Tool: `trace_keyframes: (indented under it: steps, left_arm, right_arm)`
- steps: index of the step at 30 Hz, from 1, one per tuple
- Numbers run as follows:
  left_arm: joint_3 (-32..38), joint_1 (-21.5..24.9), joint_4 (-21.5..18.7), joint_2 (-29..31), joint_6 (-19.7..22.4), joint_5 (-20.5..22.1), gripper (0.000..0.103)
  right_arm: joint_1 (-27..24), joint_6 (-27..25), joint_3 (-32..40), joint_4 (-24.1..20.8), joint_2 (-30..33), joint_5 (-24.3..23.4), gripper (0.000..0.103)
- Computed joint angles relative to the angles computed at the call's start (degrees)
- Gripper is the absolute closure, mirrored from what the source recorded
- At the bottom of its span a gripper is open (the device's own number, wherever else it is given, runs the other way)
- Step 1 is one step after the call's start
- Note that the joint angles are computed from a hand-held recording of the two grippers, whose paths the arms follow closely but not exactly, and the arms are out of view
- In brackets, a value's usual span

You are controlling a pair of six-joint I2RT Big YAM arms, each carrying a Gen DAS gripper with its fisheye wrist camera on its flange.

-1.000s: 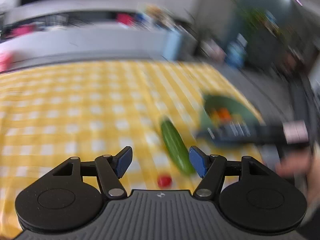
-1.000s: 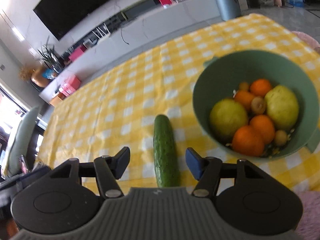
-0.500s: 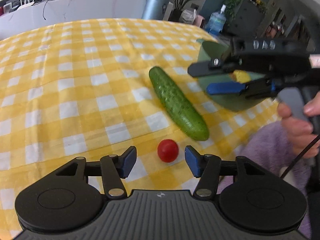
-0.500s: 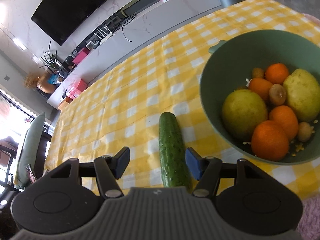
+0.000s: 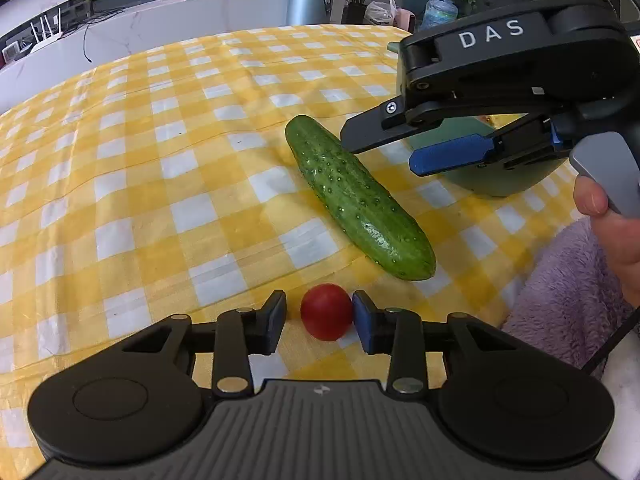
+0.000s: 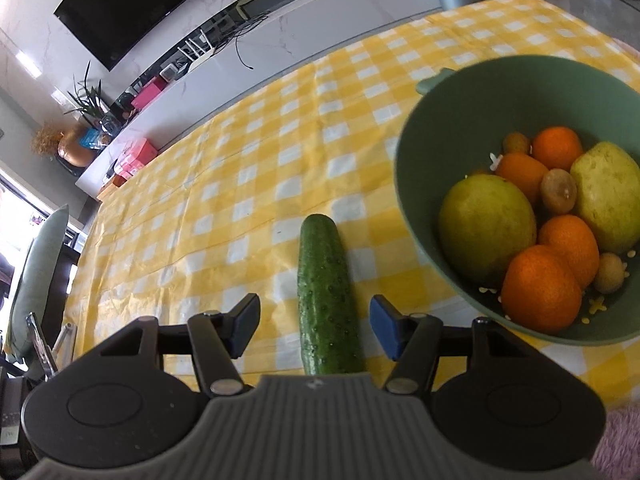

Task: Organize fruits
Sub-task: 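Grasp the cucumber with the right gripper while the left gripper grasps the red tomato, then lower the cucumber into the colander and open the right gripper while the left gripper holds the tomato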

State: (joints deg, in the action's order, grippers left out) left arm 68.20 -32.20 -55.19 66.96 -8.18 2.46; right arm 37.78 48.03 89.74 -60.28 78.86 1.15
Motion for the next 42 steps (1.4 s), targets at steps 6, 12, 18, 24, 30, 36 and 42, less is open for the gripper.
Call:
trace_keyframes:
  steps: [6,12,18,24,30,36,42]
  left_arm:
    - [0.4,0.3,-0.5,0.3,-0.5,-0.1,0.068]
    - [0.4,-1.2,-1.0,0.3,1.8,-2.7,0.068]
    - [0.9,-2.3,-1.7,0.8,1.4,-5.2,0.068]
    - [1.5,-1.5,-2.3,1.1,-0.5,-4.5,0.073]
    - [1.5,-0.9,-2.2,0.9,-2.1,-3.6,0.074]
    - [0.9,-0.6,-0.4,0.0,-2.8,-3.4,0.074]
    - [1.4,-1.3,-0.2,-0.6,-3.4,-4.9,0.074]
  right_arm:
    - [0.8,-0.4,2.0,-3.6,2.2,2.5,0.042]
    - [1.5,0.6,3.7,-6.0,4.3,5.0,0.04]
    - [2.8,-1.6,7.1,-9.6,7.8,7.9,0.041]
    - [3.3,-4.3,7.6,-9.6,9.6,7.2,0.061]
    - [4.2,-7.1,8.2,-9.9,10.0,8.8,0.068]
    - [3.9,-6.2,7.6,-9.4,9.2,8.1,0.068]
    - [3.7,-5.8,6.7,-7.1,7.4,6.7,0.068]
